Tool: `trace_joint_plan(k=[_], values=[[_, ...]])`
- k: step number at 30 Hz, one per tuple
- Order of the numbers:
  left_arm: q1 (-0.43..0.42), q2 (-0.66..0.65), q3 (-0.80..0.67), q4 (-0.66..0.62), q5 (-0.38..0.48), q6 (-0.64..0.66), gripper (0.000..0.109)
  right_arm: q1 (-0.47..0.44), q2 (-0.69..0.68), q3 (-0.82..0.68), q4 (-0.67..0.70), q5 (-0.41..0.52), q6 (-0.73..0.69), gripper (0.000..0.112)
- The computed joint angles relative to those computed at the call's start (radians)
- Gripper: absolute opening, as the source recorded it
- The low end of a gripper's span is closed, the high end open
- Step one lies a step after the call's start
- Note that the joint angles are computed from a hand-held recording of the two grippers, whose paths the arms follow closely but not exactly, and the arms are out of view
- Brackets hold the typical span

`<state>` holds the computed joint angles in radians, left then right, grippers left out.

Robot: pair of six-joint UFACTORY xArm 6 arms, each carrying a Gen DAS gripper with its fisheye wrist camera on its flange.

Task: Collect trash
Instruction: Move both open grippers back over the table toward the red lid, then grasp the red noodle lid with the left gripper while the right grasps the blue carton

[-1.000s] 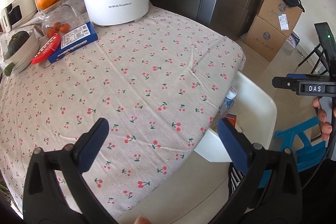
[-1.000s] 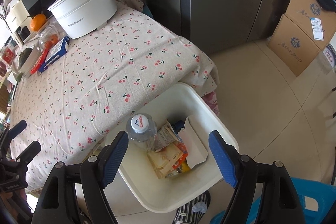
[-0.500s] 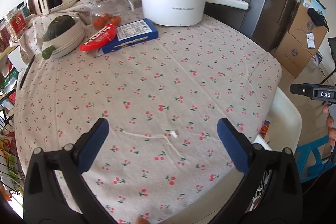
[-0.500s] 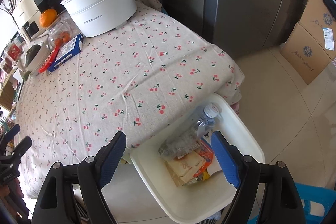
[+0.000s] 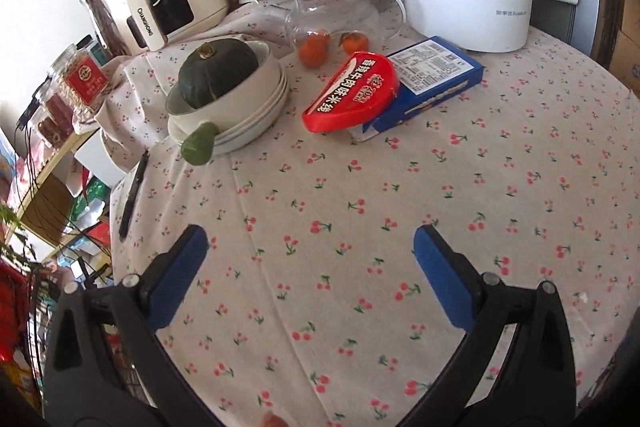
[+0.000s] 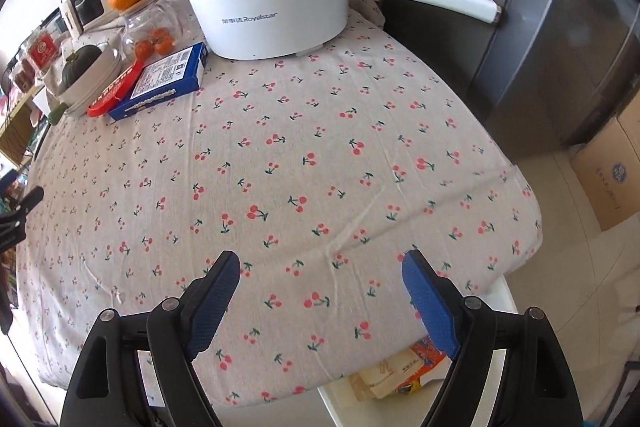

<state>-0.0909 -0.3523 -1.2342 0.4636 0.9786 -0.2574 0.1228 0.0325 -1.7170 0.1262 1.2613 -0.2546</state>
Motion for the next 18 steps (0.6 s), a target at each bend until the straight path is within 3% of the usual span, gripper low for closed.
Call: trace_joint_plan(k=[5, 14, 16, 18], values=[[0.056, 0.109, -0.035, 0.06, -0.133, 0.055, 0.093, 0.03, 0.077, -0.056, 0.0, -0.001, -0.002, 0.085], [0.071, 0.262, -0.101, 0.147, -0.255, 0.086, 0.067, 0.048, 0.177, -0.137, 0.017, 0.022, -0.006, 0.085], [0.063, 0.277, -0.109, 0.155, -0.277, 0.123, 0.058, 0.047, 0.196, -0.152, 0.022, 0.027, -0.001, 0.085], [0.053, 0.294, -0.12, 0.171, -0.284, 0.164, 0.036, 0.046, 0.215, -0.17, 0.022, 0.034, 0.007, 0.085]])
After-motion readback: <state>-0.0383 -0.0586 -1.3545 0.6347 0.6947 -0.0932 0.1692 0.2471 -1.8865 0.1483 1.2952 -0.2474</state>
